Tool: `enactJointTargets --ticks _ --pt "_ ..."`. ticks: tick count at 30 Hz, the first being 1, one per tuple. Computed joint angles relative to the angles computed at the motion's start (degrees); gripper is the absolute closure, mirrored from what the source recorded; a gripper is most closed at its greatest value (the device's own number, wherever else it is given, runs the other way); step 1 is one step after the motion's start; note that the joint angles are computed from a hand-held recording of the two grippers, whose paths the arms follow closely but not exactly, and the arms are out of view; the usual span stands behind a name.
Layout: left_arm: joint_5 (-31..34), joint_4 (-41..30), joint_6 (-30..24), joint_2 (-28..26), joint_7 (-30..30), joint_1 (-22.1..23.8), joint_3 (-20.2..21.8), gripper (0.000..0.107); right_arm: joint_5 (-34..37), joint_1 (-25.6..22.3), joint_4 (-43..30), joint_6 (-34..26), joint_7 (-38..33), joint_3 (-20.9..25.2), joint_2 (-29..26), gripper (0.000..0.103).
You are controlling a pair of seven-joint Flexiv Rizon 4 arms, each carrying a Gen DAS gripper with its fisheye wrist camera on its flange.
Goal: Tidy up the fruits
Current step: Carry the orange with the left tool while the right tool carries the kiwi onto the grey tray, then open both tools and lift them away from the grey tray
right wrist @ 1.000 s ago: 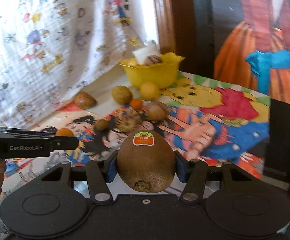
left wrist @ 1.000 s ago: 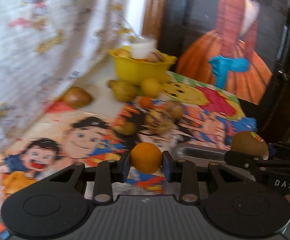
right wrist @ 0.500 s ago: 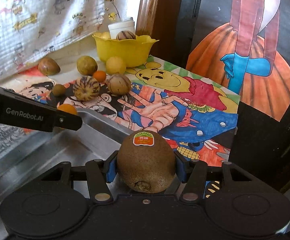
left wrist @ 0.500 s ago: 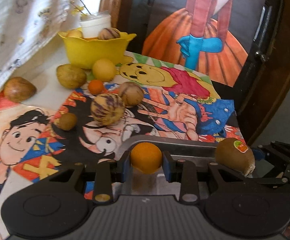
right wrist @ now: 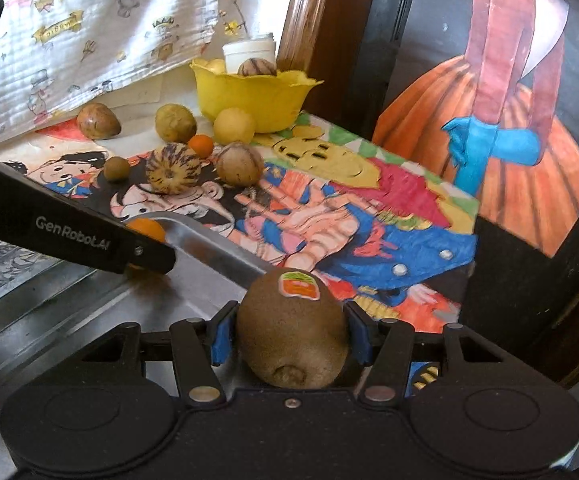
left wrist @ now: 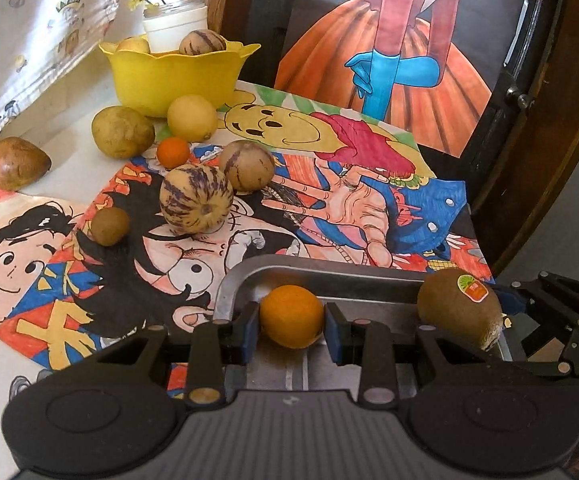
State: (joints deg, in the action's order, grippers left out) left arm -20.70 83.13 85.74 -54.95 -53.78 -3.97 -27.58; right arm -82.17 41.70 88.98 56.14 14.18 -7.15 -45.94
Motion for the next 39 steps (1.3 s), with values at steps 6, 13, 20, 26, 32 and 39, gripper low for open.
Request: enactJointTargets --ticks 6,13,20,26,32,39 --pt "-1.8 1.9 -0.6 1.3 -1.2 1.6 -1.5 0.061 -2.2 -0.2 2.2 0.6 2.4 0.6 2.2 0.036" --pt "0.2 9.5 6.9 4.7 -3.0 5.8 -5.8 0.024 -7.2 -0.1 7.2 -1.3 10.3 3.5 7.2 0.018" --pt "5.3 20.0 13.1 9.8 -9.4 12.9 -10.8 0.004 -8.5 1.3 11.9 -6.7 14.6 8.0 11.4 0.003" --pt "10.8 28.6 16.0 14.5 -14.4 17.7 -12.4 0.004 -7.6 3.1 14.9 -8.9 19.2 11.3 13.7 0.001" --pt "18.0 36.9 20.0 18.9 -18.5 22.2 -13.4 0.004 -5.7 5.2 16.6 -10.2 22.3 13.4 15.0 0.001" --pt "26.0 43.9 22.4 23.3 -22.7 25.9 -12.6 0.004 0.1 7.0 15.9 -8.0 19.9 14.9 14.4 0.001"
